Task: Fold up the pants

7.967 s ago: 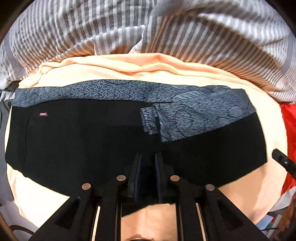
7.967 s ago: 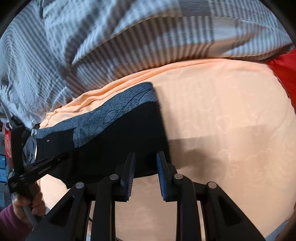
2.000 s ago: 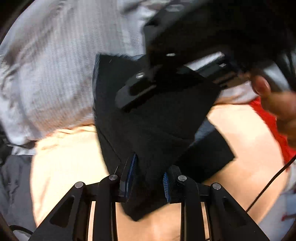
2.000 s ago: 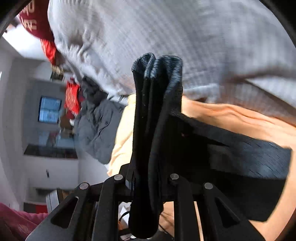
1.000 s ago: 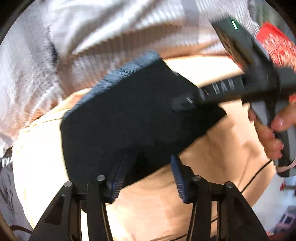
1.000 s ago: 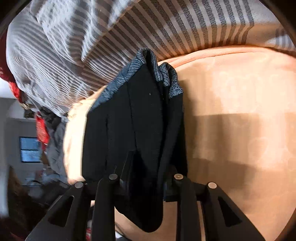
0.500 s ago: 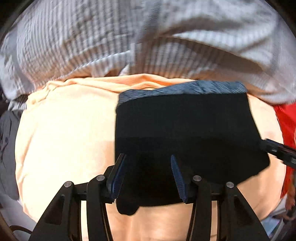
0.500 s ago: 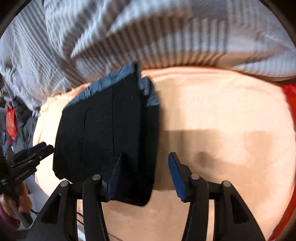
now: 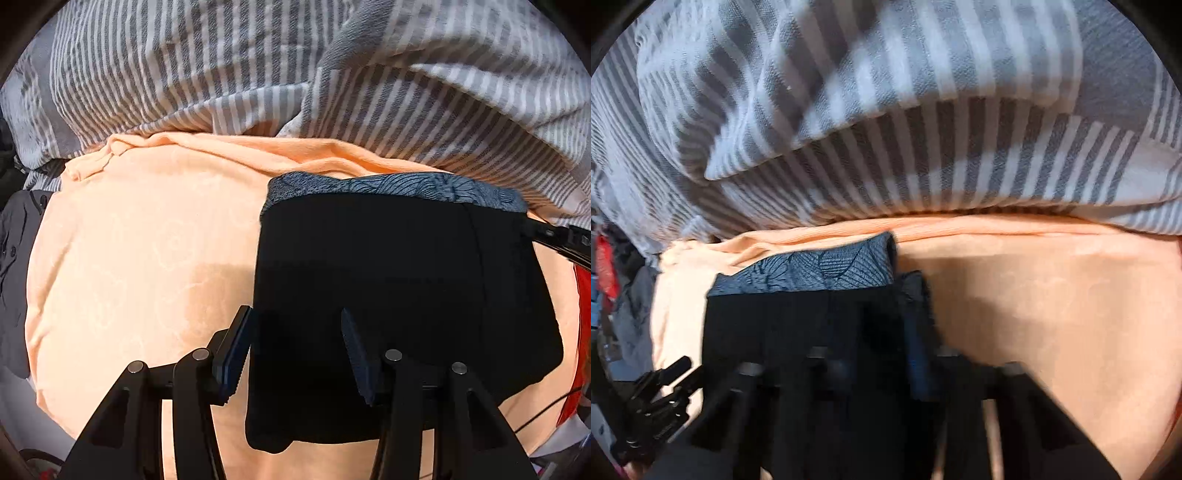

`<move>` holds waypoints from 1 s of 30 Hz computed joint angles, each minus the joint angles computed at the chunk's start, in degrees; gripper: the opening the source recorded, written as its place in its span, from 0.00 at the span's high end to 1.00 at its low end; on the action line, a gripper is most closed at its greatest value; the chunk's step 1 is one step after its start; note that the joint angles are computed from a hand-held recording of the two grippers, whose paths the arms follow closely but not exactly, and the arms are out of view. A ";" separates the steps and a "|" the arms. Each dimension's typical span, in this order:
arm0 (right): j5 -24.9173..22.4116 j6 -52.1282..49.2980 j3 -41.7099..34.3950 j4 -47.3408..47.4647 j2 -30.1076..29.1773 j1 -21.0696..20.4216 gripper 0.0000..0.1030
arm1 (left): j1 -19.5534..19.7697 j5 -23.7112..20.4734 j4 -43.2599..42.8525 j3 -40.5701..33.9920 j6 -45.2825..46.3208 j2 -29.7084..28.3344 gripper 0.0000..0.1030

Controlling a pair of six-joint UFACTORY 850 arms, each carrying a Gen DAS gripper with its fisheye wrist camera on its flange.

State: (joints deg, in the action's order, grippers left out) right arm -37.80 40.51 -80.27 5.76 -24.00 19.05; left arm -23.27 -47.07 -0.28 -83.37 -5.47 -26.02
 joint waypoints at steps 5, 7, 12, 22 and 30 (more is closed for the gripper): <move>-7.40 1.19 1.15 -6.22 0.88 1.96 1.00 | 0.36 -0.23 -1.06 0.38 0.44 0.03 0.51; -7.79 1.36 4.18 -3.48 2.19 1.40 1.00 | 0.16 -0.65 -1.70 0.50 1.69 -0.48 0.51; -1.87 1.46 11.03 4.15 8.62 1.04 0.97 | -0.93 1.52 1.03 2.50 1.17 0.05 0.43; 5.25 11.90 17.72 1.94 17.87 1.80 0.61 | -1.40 2.43 1.86 3.33 0.94 0.19 0.43; 0.98 -3.14 13.74 14.13 11.51 3.42 0.77 | -1.79 2.28 1.99 3.64 0.67 0.31 0.43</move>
